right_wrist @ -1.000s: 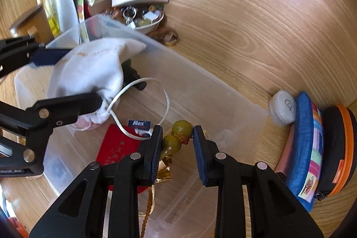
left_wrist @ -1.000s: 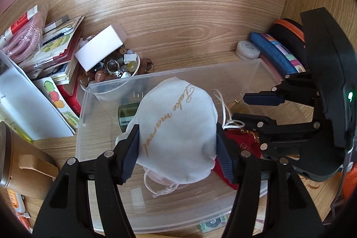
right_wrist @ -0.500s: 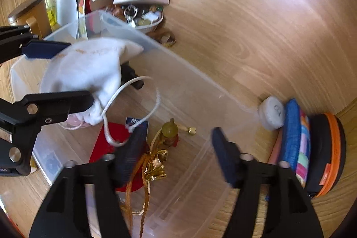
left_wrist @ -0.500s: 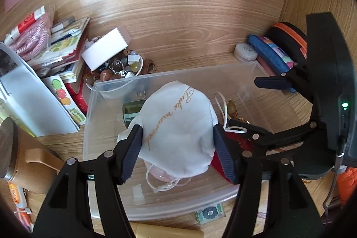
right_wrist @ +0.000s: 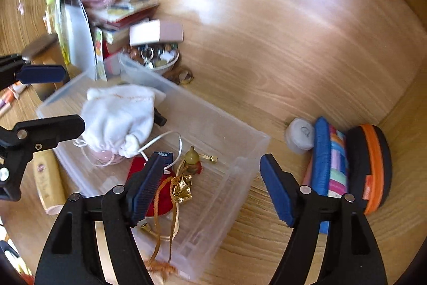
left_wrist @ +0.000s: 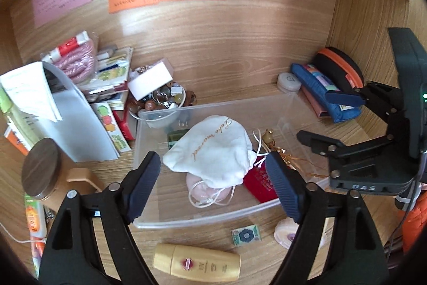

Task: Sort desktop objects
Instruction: 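Lower the white pouch into the box with the left tool while the right tool lowers the beads, both opening, then withdraw both tools and move toward the yellow sunscreen bottle and cream jar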

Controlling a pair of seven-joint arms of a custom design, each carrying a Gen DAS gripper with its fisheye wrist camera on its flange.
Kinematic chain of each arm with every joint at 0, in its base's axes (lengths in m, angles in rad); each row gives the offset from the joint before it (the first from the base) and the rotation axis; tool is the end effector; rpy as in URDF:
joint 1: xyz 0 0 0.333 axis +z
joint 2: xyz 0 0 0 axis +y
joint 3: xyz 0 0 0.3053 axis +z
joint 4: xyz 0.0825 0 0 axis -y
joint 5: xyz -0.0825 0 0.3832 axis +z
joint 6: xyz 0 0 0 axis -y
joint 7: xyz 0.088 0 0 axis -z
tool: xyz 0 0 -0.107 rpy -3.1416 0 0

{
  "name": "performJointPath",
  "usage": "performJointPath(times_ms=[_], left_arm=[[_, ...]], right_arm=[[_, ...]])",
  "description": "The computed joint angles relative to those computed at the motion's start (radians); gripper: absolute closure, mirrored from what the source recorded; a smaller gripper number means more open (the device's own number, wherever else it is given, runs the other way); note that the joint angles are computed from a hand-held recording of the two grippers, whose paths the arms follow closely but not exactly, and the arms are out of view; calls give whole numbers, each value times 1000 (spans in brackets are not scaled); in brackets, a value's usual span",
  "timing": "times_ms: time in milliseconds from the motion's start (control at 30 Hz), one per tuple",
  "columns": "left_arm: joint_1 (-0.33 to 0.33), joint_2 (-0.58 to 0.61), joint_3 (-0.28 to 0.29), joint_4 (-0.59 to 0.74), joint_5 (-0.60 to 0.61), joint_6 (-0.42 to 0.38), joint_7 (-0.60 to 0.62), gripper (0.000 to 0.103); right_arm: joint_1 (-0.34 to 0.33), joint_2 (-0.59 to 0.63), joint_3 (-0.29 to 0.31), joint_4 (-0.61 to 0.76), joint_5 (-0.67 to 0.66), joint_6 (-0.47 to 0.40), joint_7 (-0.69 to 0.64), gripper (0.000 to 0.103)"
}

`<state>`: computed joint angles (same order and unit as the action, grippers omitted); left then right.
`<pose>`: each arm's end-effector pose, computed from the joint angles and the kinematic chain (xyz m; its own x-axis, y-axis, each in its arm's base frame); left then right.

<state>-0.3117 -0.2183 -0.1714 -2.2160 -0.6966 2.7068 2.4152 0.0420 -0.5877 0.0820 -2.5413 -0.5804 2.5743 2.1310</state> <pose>0.4782 -0.2316 0.5331 -0.7246 -0.6891 0.0110 -0.4753 0.4882 -0.7319 0.4142 0.0640 0.5265 -0.1257 -0.9642 0.2334 -0.7532 -0.0604 -0.6550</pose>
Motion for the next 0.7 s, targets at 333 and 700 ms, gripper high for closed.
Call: performJointPath(times_ms=[333, 700], left_arm=[[-22, -126, 57, -105, -93, 14, 90, 13], [-6, -196, 86, -228, -72, 20, 99, 13]], right_arm=[[16, -210, 49, -102, 7, -3, 83, 26], [93, -395, 98, -235, 45, -38, 153, 20]])
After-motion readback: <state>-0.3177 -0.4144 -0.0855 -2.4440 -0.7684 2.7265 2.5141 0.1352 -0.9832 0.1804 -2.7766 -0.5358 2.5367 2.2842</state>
